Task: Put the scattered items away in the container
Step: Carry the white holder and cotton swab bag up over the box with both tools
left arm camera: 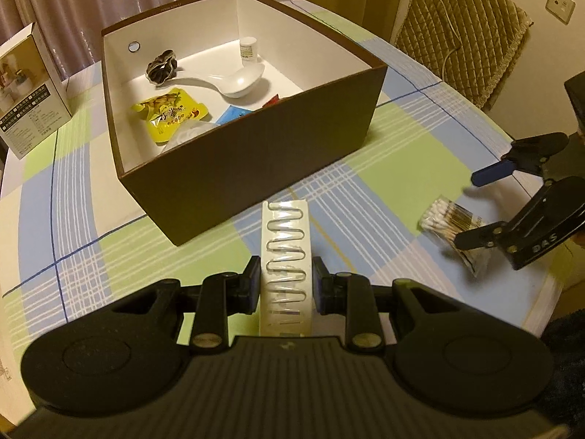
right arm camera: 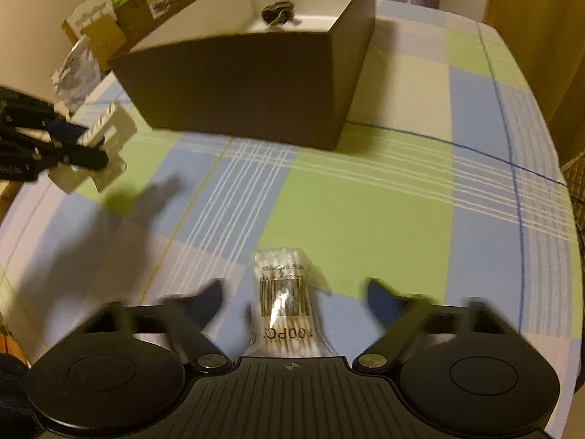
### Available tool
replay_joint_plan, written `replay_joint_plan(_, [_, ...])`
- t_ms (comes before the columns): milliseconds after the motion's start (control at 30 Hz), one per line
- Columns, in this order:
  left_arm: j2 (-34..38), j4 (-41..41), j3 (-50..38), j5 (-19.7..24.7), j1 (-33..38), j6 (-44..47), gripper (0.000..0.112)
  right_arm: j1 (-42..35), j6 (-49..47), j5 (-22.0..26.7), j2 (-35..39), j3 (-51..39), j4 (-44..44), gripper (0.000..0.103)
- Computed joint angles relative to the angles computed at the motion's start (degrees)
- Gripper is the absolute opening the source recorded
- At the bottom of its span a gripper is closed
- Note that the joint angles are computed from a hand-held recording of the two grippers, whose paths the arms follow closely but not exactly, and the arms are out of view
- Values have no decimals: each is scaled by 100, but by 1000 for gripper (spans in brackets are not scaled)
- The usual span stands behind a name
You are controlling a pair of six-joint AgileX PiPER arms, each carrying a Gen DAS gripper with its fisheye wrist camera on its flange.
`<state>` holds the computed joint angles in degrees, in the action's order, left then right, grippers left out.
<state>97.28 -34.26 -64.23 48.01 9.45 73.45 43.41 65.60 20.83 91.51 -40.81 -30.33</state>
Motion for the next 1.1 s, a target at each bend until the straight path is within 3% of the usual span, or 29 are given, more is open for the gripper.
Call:
replay_joint_plan(67, [2, -20, -15, 42, 19, 31, 23, 172, 280, 108, 228, -95, -275, 55])
replay_joint_plan(100, [4, -21, -21, 44, 21, 47, 23, 370, 469, 305, 304, -168, -625, 35])
replay_joint_plan(167, [-10, -42, -20, 62, 43, 95, 23, 506, 244, 431, 369, -279, -638, 26])
replay_joint_plan(333, [-50, -119, -55, 161, 113, 167, 23, 376, -540, 459, 205, -398, 115, 26])
replay_joint_plan(567, [-32, -115, -378, 360, 203, 133, 23, -307, -2254, 480, -244, -701, 1958, 26])
replay_joint_plan(767, [141, -218, -1141, 903, 316, -43, 23, -854, -3667, 537, -563, -1197, 3171, 26])
replay_joint_plan(933, [470, -331, -2066, 1288, 241, -197, 23, -1358, -4780, 646, -351, -1931, 4032, 26])
replay_joint_plan(1100, [1040, -240, -3165, 1264, -27, -495, 23, -1693, -5077, 962, 321, -3046, 3917, 26])
